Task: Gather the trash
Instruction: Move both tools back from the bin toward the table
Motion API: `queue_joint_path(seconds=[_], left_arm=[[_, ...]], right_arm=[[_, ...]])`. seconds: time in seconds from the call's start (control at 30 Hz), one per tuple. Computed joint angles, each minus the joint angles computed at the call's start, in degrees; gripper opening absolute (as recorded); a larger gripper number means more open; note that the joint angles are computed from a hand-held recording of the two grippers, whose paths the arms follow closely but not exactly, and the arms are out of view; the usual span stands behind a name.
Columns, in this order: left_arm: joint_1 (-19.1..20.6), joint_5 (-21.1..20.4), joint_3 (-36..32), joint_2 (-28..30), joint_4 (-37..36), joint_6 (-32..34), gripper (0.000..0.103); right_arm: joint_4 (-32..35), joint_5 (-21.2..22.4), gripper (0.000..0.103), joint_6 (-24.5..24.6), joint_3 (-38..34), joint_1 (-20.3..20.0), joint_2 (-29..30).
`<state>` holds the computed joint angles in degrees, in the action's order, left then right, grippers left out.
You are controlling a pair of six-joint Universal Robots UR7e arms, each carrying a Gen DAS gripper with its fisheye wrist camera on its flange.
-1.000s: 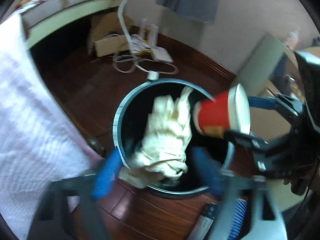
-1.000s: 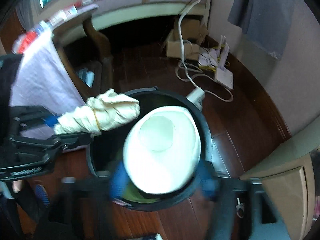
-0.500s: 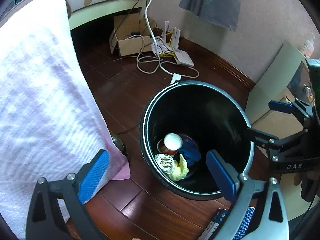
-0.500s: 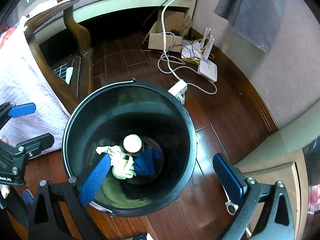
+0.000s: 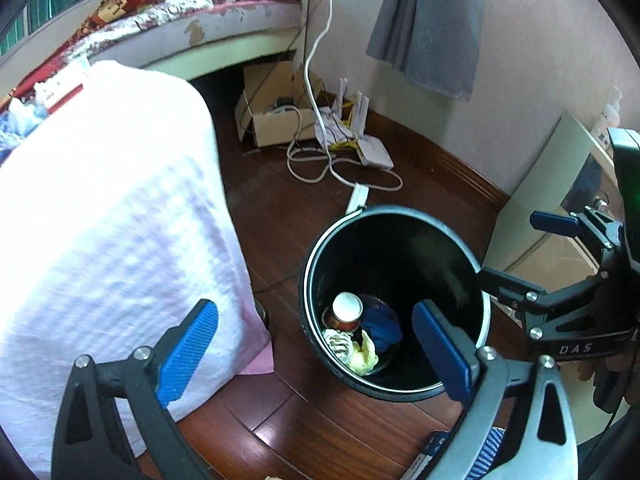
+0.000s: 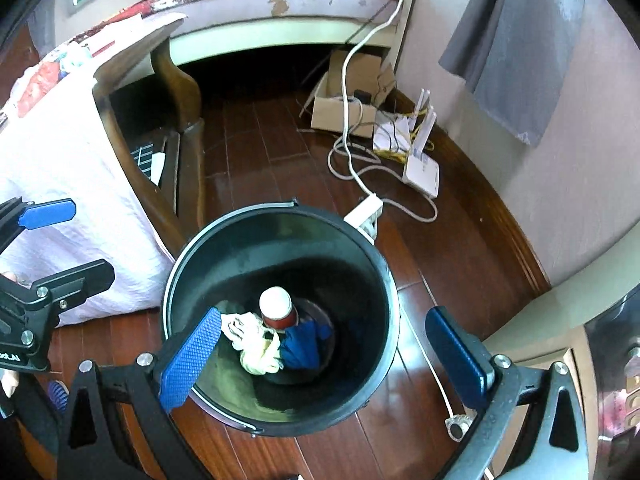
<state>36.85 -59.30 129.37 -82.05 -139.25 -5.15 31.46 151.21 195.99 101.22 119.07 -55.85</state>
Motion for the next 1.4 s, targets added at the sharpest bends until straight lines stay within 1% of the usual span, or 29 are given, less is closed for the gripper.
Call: queue_joint_path(seconds=[0.3,0.4,0.53,0.67,0.87,1.07,1.1,1.13,1.2,1.27,1.4], left_arm=[[-1.91,2.64,-0.62,-4.64,1.99,-0.31,0.099],[-2.28,4.08,-0.99,-6.17,2.34,-0.37,0.099],[-2.37,6.17,-1.58,-8.07,2.94,-0.31,0.099],[-1.80,8.28,-2.24,-9.70,3.06,0.40,0.099],[0.28,11.85,-3.24,-10.94,1.60,1.66,0.099],[3.12,15.54,-4.94,-12.66,0.71,3.18,0.099],[3.81,15.99,-5.33,-12.96,0.40,3.73,0.099],[4.55,16.57,-5.83,-13.14,-0.01,4.25,0.099],[6.14,17.60,-6.97,-13.31,-1.37,5.66,0.099],[7.73,18.80,-8.25,-12.72,-3.79,7.49,0.099],[10.79,19.50,-10.82,-10.31,-8.45,11.34,0.099]], right_arm=[[-0.49,1.14,0.103,-2.58,-3.57,3.80,-0.13],[-1.34,1.23,0.103,-4.34,-4.83,4.86,0.33],[-3.13,0.35,0.103,-7.27,-6.50,5.86,0.94],[-4.96,-1.82,0.103,-10.95,-9.00,6.60,1.79],[-6.89,-3.26,0.103,-15.00,-13.38,7.72,4.47],[-9.86,-6.96,0.103,-18.42,-18.31,8.16,7.12],[-9.61,-7.74,0.103,-18.74,-19.89,8.28,8.09],[-7.26,-8.41,0.103,-18.01,-22.53,8.34,9.81],[-4.56,-8.12,0.103,-17.43,-26.36,8.70,12.51],[-5.26,-7.85,0.103,-18.97,-28.65,9.06,14.12],[-4.46,-9.62,0.103,-22.10,-34.67,8.85,17.77]])
